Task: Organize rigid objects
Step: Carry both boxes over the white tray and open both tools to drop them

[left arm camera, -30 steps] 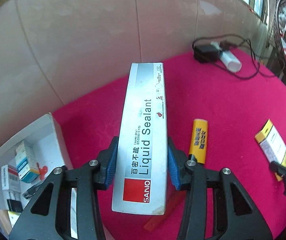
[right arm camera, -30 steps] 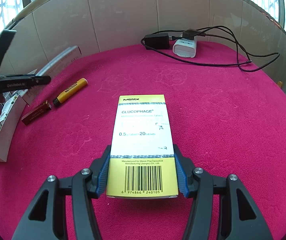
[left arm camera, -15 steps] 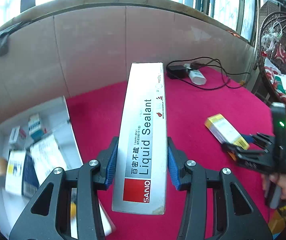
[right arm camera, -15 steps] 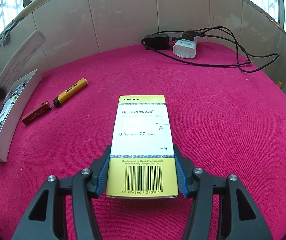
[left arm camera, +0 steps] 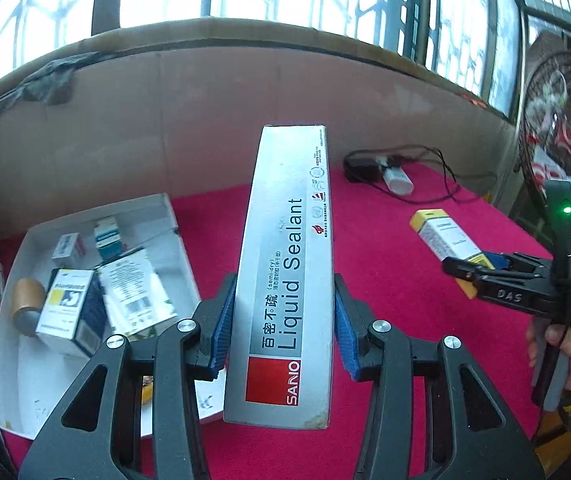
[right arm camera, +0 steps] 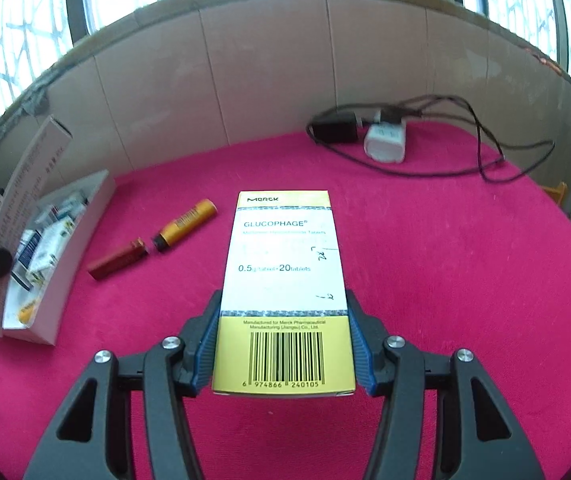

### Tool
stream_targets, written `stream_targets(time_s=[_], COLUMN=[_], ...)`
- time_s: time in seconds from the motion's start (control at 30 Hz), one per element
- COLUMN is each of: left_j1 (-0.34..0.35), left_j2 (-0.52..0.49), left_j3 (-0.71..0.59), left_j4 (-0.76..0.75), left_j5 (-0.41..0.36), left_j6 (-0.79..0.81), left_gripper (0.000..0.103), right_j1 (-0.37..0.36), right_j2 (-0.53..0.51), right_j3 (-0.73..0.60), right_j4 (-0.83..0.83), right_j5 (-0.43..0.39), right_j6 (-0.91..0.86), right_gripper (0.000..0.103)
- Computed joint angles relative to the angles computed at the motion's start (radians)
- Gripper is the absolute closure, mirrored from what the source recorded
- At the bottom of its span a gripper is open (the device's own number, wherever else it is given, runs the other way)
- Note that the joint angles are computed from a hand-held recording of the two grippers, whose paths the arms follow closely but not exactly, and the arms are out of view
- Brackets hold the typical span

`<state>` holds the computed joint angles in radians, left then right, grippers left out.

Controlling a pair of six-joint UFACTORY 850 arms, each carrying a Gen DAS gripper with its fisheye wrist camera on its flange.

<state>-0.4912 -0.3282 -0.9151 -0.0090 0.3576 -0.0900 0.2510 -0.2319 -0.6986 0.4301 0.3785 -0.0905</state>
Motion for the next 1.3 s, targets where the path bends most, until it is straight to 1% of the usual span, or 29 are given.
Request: stream_targets(time_s=[0.1,0.23,0.43,0.53,0.63,0.9,1.07,1.3], left_j1=[0.018,0.038,0.064,0.069,0.087,0.130,0.179,0.229], left_j2=[0.019,0.042,0.064,0.075,0.080,0.113,0.133,0.146], left_j3=[0.019,0.043,0.068,0.081,0.084,0.114,0.140,0.164], left_j4=[-0.019,-0.055,-0.087,-0.170,-0.213,-0.279,-0.270,-0.359], left_j5=[0.013,0.024,0.039,0.056,0.052,0.080,0.086,0.092], left_j6=[0.002,0.016,0.020,0.101,0.126,0.150,0.118,0.167], left_gripper=[0.059,0.059,0.059,0.059,0.059,0.059,0.059,0.059], right_j1=[0.009,0.015,0.053,0.071,0.089,0.127,0.145,0.179], right_j2=[0.018,0.040,0.049,0.053,0.056,0.044,0.024,-0.006], right_j3=[-0.007,-0.019,-0.051,-0.065,-0.081,-0.129,-0.162,-0.208], right_j4=[0.022,-0.029,-0.005,0.005,0.009,-0.038,-0.088,-0.141], right_j5=[0.009,0.010,0.021,0.028,0.035,0.045,0.022,-0.002], right_j6=[-0.036,0.005,-0.063,-0.099,-0.121,-0.112,-0.071,-0.032], right_gripper=[0.048,0.047,0.047,0.047,0.047,0.047,0.047,0.047])
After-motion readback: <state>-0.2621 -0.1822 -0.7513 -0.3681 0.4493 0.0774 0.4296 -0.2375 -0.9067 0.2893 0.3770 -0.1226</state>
